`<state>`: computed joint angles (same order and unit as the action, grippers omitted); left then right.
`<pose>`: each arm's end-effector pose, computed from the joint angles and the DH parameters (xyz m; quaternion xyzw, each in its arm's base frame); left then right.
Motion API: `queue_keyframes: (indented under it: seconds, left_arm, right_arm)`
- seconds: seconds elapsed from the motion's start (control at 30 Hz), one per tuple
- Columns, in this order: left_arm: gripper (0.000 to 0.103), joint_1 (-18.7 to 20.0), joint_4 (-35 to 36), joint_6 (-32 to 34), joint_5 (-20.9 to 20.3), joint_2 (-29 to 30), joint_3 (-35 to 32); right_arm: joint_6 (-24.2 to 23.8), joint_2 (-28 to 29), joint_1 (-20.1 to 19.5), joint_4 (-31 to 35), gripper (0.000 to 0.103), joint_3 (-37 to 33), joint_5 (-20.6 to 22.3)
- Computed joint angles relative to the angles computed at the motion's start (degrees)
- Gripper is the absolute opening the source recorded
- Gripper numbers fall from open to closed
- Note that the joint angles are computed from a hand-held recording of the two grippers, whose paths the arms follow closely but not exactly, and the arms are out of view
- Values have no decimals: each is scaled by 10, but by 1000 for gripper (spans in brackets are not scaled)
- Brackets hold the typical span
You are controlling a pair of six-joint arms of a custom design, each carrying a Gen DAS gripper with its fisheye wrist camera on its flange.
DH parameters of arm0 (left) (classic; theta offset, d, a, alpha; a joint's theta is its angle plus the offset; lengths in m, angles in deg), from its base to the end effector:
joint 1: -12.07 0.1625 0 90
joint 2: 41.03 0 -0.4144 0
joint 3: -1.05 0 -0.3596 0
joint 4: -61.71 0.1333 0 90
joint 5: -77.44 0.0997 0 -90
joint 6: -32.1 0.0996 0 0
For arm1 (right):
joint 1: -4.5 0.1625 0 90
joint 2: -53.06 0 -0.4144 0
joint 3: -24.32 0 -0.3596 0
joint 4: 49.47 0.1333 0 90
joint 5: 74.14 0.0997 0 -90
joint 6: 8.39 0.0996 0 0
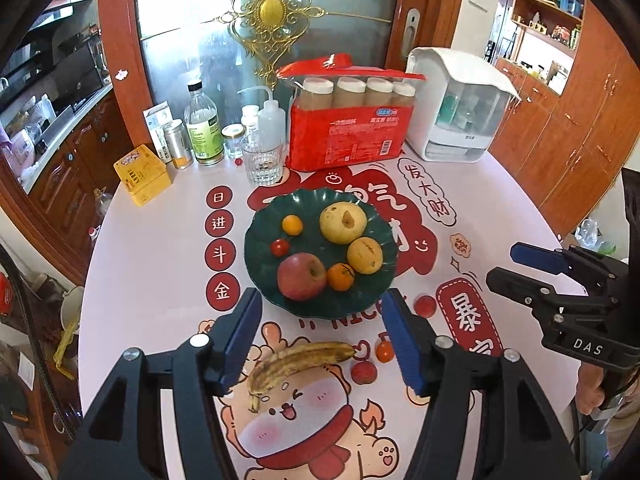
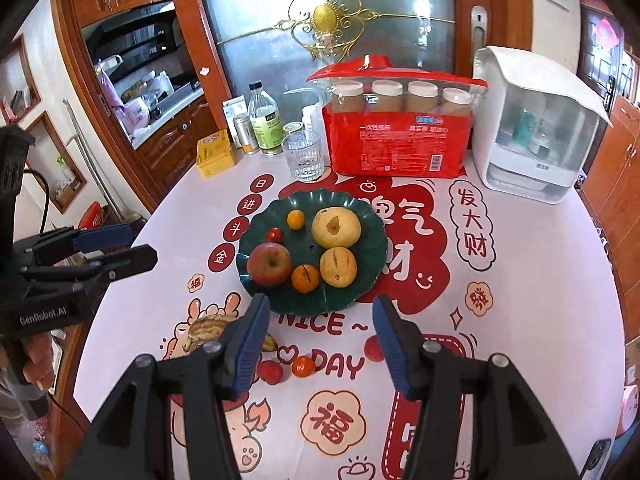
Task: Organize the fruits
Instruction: 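Withdraw both tools from the plate toward the remaining fruit, then grasp the red lychee with the left tool while the right tool grasps the red plum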
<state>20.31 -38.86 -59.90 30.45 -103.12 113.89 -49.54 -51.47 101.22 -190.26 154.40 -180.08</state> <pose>-0.4172 -0.2638 0.1303 0.0474 0.8815 -0.3264 0.3378 0.1463 -0.3367 0.3644 0.3644 -0.8956 0.1666 0.1933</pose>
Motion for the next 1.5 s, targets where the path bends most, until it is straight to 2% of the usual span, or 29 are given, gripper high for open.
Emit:
queue_keyframes:
  seconds: [0.2,0.33,0.53,0.63,1.03,1.5]
  left_arm:
    - [68,-27,-19,-43,13,9,16]
    - [68,-38,-29,-61,13,31,24]
    - [68,-36,-75,-66,-3,67,46]
    - [68,-27,-125,-57,-20,90,62]
    - [68,27,-294,-41,-56,171,107]
    - [68,70,-397,-49,-67,209,129]
  right_arm:
    - [-7,-34,-21,0,56,13,9]
    - [-18,-45,-39,-19,56,27,12]
    - [-45,-43,-76,-62,56,51,9]
    - [-60,-35,-96,-88,56,64,6]
    - [-83,46,-163,-160,56,79,-12]
    - [-80,163,-185,-214,56,63,-31]
